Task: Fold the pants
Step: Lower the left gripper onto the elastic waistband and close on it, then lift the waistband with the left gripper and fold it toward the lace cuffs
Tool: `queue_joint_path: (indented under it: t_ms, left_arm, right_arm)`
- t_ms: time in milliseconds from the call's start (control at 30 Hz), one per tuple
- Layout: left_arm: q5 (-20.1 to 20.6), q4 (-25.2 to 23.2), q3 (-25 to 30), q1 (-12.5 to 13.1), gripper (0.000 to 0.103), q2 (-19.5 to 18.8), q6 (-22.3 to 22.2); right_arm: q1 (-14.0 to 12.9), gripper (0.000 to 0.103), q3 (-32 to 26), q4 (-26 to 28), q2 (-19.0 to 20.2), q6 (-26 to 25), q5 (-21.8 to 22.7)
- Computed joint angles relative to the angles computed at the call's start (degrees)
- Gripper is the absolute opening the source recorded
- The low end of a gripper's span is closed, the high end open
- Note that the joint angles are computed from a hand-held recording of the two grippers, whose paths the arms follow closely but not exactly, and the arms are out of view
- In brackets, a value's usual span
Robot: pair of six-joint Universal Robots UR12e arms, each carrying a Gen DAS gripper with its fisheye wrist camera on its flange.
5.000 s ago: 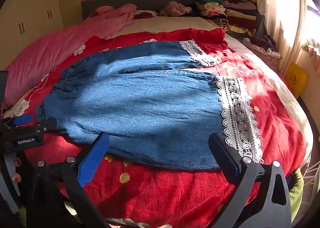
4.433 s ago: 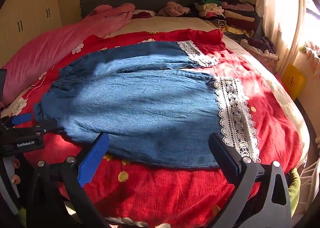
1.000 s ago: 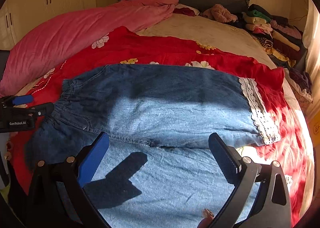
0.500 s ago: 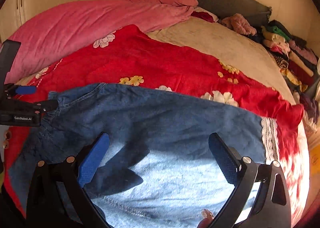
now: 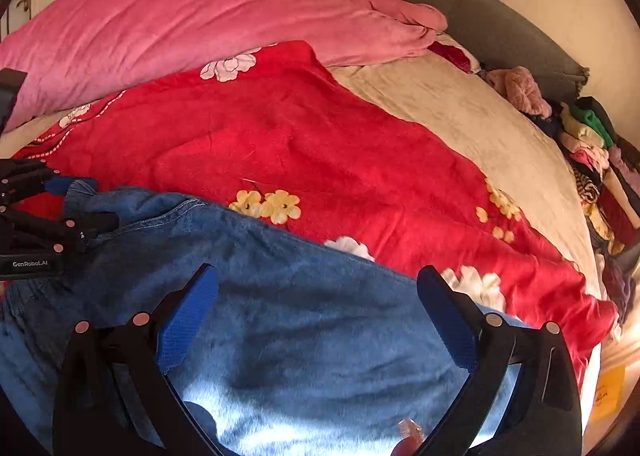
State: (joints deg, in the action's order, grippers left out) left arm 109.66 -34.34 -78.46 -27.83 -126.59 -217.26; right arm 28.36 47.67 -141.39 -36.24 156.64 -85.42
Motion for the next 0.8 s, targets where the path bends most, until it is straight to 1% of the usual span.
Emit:
queue_joint_path:
  t_ms: [33,133,233,300,367,400,433,467,500,533,567,600,667,800]
  left_arm:
    - [-0.2,0.9,-0.1,0.0,0.029,0.0,0.7]
    - [-0.5,3.6,-1.0,-0.3,0.025,0.8,2.8]
    - [-0.6,7.8,-3.2,-1.0,0.025,2.3,4.3]
    - [-0.2,9.2,-4.0,-1.5,0.025,3.0,5.7]
    - [0.6,9.4,-4.3,-1.9,0.025,3.3,6.5]
    - [0.6,9.4,-4.3,-2.0,0.025,3.4,6.6]
    - [0.7,9.5,-4.2,-2.1,0.025,3.4,7.0]
    - [0.7,9.3,-4.0,-2.1,0.025,3.3,7.3]
    - [1.1,8.9,-3.8,-2.3,0.025,3.3,7.7]
    - [1.7,8.9,-3.6,-2.5,0.025,3.2,8.2]
    - [1.9,9.2,-3.8,-2.6,0.025,3.3,8.5]
    - [2.1,9.3,-3.8,-2.7,0.025,3.4,8.8]
    - [2.6,9.4,-4.1,-2.8,0.025,3.6,8.8]
    - [2.5,9.9,-5.2,-3.0,0.025,4.3,7.7]
  right_arm:
    - [0.1,0.099,-1.1,1.1,0.6,-0.8,0.1]
    - [0.6,0.099,-3.3,2.5,1.8,-2.9,-1.4]
    - [0.8,0.099,-5.3,3.5,3.1,-3.7,-1.8]
    - [0.9,0.099,-5.5,3.7,3.3,-5.2,-1.1]
    - [0.8,0.097,-4.2,1.9,2.8,-7.4,0.0]
    - [0.8,0.093,-3.5,1.1,2.5,-8.2,0.7]
    - [0.4,0.067,-2.7,1.2,2.0,-8.3,3.4]
    - [0.1,0.045,-2.0,1.8,1.5,-7.8,6.2]
    - [-0.1,0.039,-0.7,1.1,0.9,-7.4,8.0]
    - [-0.2,0.025,0.7,-0.1,0.2,-7.8,9.0]
    - [-0.2,0.013,2.4,-1.8,-0.5,-8.5,9.6]
    - [-0.2,0.011,4.2,-3.9,-1.3,-8.8,9.8]
    - [-0.6,0.005,7.5,-6.5,-2.9,-7.4,11.3]
    - [-1.4,0.005,14.5,-11.7,-7.1,-3.2,14.3]
